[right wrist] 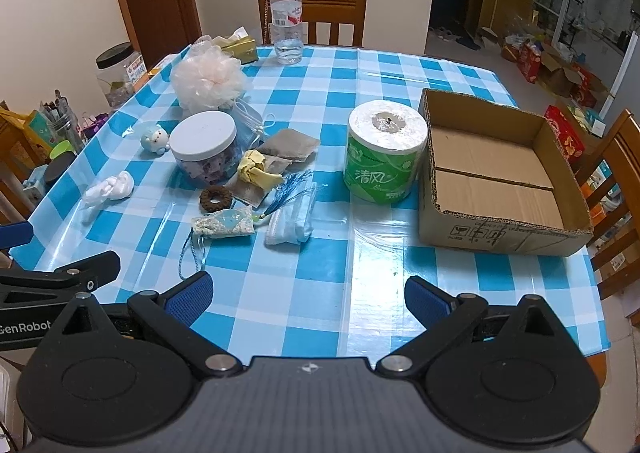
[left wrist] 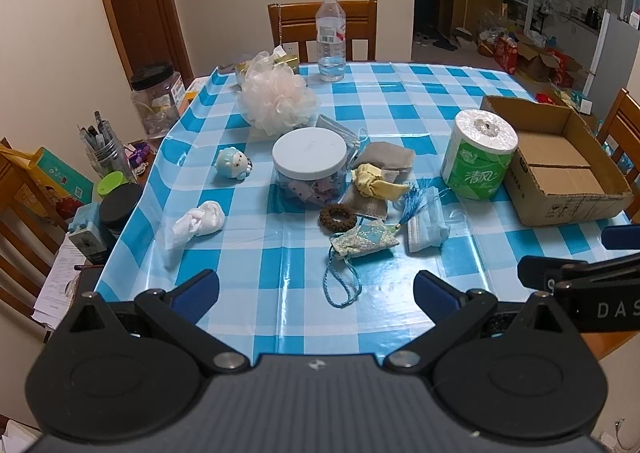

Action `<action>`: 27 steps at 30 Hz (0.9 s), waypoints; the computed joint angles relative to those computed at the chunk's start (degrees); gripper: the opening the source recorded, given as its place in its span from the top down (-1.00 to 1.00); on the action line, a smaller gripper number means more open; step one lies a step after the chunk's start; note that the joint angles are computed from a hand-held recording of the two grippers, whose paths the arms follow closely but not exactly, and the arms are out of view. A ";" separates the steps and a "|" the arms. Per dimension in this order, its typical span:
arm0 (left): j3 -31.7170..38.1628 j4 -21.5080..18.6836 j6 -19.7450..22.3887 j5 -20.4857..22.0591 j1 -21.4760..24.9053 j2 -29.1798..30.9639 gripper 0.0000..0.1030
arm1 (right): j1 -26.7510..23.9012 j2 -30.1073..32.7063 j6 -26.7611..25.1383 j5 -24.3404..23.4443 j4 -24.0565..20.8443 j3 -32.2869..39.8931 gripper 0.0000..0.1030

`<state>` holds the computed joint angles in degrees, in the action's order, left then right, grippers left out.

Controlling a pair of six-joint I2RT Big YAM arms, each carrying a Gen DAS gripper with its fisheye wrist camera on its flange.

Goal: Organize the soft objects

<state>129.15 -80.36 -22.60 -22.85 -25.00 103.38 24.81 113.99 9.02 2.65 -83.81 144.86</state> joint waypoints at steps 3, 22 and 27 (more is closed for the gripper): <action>0.38 -0.31 -0.17 -0.62 -0.35 0.12 -0.99 | -0.14 -0.68 -0.31 -0.23 0.78 -1.07 -1.00; 2.47 -1.97 -2.98 -4.15 -2.21 1.06 -0.99 | -1.16 -3.65 -2.44 -3.14 4.52 -5.62 -1.00; 2.19 -1.36 -3.77 -4.69 -2.54 0.97 -0.99 | -1.45 -3.88 -2.86 -4.06 4.85 -5.71 -1.00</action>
